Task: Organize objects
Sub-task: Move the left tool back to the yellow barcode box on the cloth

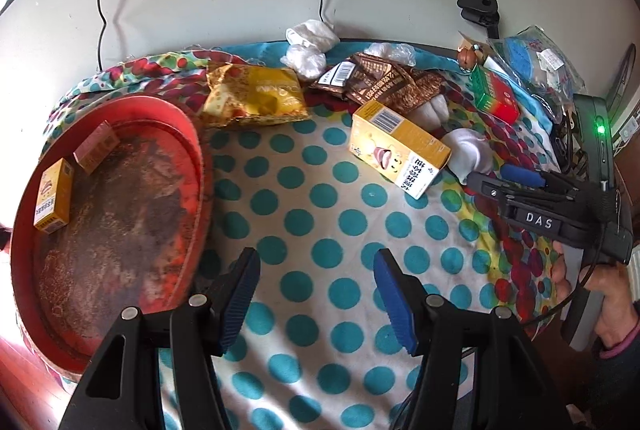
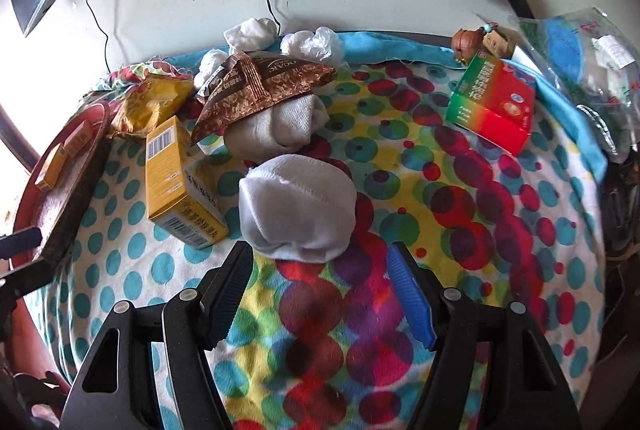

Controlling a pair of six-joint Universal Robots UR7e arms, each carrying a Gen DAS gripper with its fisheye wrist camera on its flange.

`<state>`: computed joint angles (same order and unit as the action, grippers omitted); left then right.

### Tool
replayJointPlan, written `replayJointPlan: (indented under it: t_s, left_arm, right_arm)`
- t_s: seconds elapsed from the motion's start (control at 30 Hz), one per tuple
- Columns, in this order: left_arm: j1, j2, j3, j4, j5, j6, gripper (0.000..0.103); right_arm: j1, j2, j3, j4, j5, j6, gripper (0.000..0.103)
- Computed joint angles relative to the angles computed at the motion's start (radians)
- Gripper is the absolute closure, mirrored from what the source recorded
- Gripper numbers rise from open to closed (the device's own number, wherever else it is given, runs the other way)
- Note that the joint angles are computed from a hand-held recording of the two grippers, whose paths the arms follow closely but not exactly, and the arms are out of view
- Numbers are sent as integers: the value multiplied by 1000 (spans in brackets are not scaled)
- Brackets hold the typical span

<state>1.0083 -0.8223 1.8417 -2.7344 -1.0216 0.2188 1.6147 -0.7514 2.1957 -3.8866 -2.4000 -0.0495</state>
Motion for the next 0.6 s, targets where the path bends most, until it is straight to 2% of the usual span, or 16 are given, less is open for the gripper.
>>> replayJointPlan:
  t_s: [0.13,0.37,0.43,0.53,0.6]
  left_arm:
    - [-4,40,-47,59,-10,-80,42]
    - [-11,105,-111,107,9,-180,42]
    - [-11,121,-129,119,14,-203,42]
    - [-8,143,-161,149,7,-245,42]
    - [-8,157,-183,171,8,-279,42]
  right_arm:
    - [-21,12,-10,-36,51,-20,29]
    - [-30,42,-33,-97,90,-90,31]
    - [-33,42,-33,-99,110,-114,53]
    - [-20,57,-45,-122,70,-149,60]
    - [-8,81,-62,-173,4,-185,60]
